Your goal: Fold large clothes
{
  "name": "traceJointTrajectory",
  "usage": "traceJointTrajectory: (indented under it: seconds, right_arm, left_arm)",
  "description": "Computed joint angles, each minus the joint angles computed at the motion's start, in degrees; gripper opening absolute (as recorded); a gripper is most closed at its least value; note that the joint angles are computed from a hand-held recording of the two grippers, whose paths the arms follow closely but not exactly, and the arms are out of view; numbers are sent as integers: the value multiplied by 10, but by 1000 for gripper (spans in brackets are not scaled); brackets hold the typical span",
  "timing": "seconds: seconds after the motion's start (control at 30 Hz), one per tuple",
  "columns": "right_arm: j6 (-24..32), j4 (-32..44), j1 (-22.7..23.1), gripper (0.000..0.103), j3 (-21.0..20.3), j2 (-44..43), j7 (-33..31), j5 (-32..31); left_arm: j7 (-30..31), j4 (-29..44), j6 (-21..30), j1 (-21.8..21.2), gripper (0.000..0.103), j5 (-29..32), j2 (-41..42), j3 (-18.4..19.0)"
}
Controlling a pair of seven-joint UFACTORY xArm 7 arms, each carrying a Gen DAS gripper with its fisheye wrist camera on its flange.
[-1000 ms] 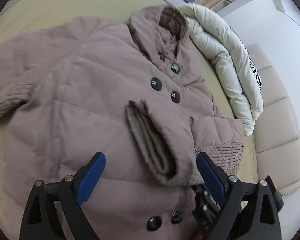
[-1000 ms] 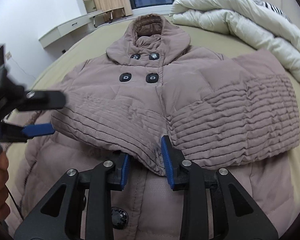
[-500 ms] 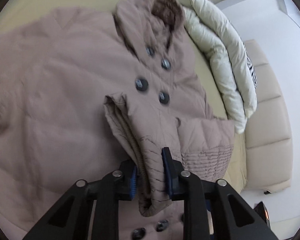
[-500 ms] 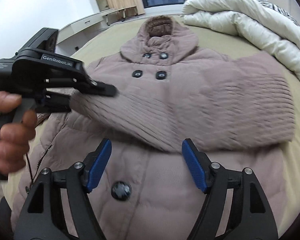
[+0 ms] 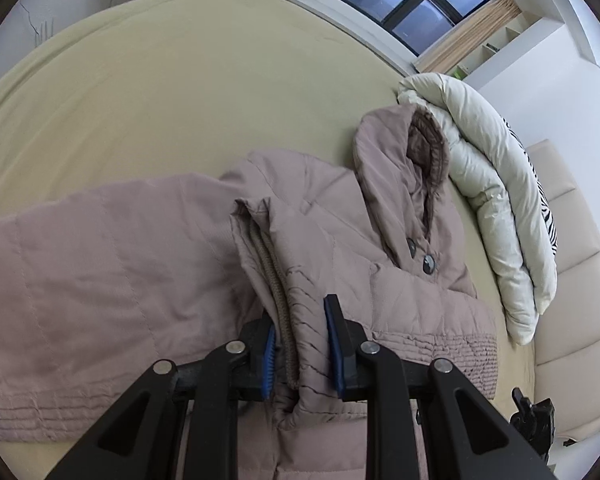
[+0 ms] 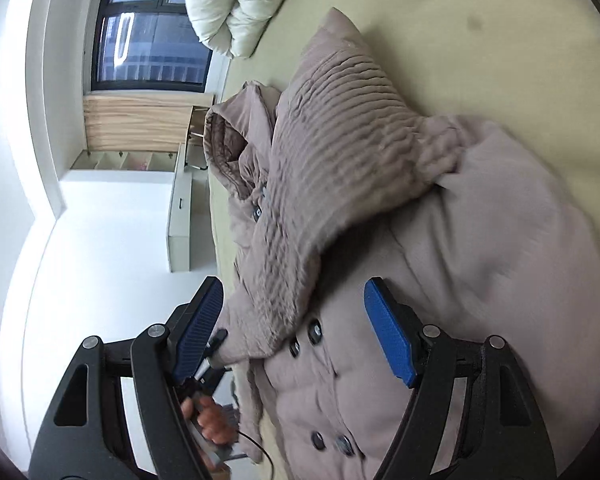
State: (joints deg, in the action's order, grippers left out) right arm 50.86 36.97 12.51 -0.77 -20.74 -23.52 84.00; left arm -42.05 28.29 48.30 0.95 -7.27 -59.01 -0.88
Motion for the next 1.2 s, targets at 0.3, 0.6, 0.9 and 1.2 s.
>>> traceJointTrajectory:
  seconds: [0.3,0.6,0.9,1.2]
  right_arm:
    - [-84,48,-35,59,-5,82,-17,95]
    - [-69,65,-39,59,-1,-25,98,-161]
    - [-113,267,-7,61,44,197,152,-343]
    - [-185,216,22,67,39,145,101,-347]
  left_arm:
    - [-7,-32,-5,18,24,9,-7,5]
    - [4,-39,-7,17,28,23,3,-3]
    - [22,-37,-29,22,45,40,39,-2]
    - [24,-48,-44,45,74,69,21,-22]
